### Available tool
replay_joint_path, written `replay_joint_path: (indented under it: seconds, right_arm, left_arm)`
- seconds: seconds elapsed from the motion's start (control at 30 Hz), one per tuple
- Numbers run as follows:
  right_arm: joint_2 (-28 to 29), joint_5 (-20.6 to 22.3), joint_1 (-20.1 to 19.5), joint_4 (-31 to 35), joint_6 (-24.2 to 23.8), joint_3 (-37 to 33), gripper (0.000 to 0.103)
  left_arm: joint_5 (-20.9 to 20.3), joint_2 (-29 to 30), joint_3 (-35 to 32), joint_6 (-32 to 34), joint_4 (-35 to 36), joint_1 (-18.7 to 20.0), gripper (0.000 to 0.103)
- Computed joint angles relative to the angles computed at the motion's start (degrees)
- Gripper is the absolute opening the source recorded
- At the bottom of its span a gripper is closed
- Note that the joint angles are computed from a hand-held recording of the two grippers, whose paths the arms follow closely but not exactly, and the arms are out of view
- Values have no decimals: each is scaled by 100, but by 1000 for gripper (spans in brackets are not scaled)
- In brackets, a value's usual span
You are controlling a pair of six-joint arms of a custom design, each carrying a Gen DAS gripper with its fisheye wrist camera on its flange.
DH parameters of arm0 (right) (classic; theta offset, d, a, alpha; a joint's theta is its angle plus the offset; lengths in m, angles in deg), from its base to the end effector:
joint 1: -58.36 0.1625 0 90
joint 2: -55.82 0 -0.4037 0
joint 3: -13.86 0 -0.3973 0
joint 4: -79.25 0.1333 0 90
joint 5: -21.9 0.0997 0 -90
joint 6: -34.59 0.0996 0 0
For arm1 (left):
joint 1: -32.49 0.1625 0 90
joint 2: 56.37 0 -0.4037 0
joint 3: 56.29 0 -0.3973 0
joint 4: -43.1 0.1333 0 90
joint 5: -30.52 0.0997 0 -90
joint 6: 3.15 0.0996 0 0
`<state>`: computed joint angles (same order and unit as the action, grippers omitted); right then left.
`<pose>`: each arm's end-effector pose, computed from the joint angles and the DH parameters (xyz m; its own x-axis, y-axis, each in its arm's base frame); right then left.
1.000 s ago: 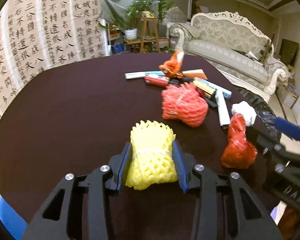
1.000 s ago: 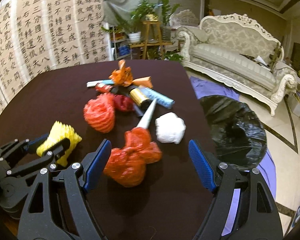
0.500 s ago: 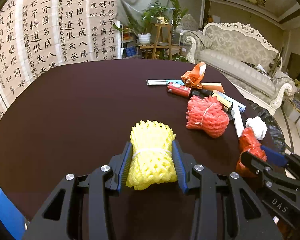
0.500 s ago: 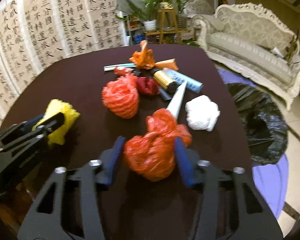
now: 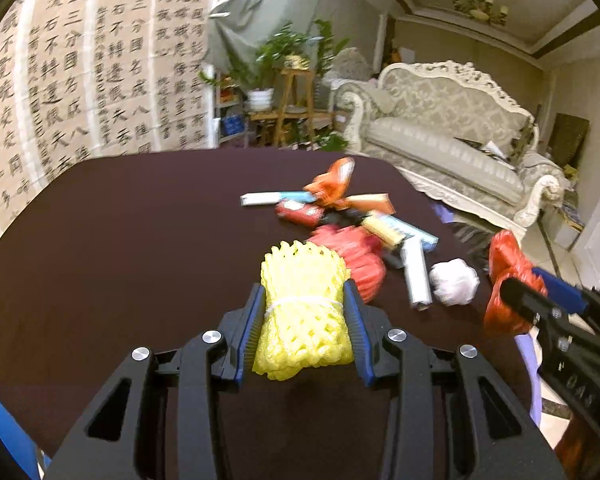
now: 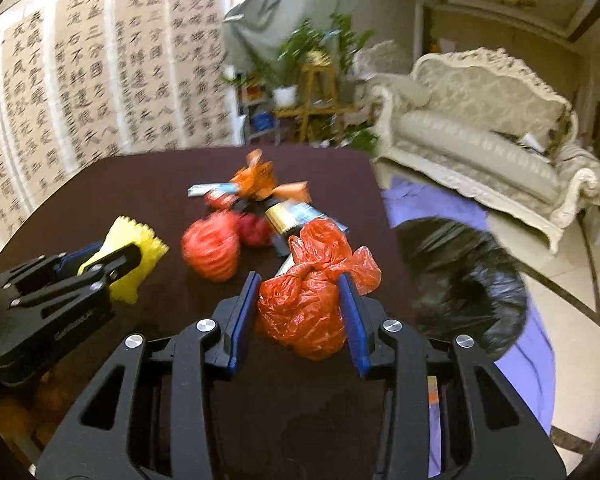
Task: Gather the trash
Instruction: 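Carry both items over the black bin and open both tools to drop them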
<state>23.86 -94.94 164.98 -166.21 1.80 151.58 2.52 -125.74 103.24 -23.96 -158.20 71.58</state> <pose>0.1896 -0.3263 0.0124 -0.7014 -0.2728 0.6585 -0.6719 0.5615 -0.4830 -0.0553 -0.3300 0.1354 -0.7649 -0.0560 -0.6417 0.4837 0.6079 -0.6297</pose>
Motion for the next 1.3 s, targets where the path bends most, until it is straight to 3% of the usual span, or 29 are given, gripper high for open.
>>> replay_joint_path:
  seconds: [0.23, 0.43, 0.77, 1.07, 1.3]
  right_arm:
    - [-460, 183, -713, -437, -265, 72, 39]
    - [-717, 516, -1293, -423, -514, -50, 39]
    - [-1030, 977, -2052, -50, -733, -305, 39]
    - [-1178, 1228, -2447, 432, -732, -635, 39]
    - [-1277, 1348, -2625, 746, -672, -826, 41]
  left_arm:
    - [-378, 995, -654, 943, -953, -59, 40]
    - [-710, 1767, -1470, 1680, -1231, 86, 40]
    - [-1033, 2694, -2681, 2261, -992, 433, 40]
    - [-1111, 3161, -3545, 2553, -480, 701, 40]
    - [-1041, 3400, -3922, 2423, 14, 819, 41]
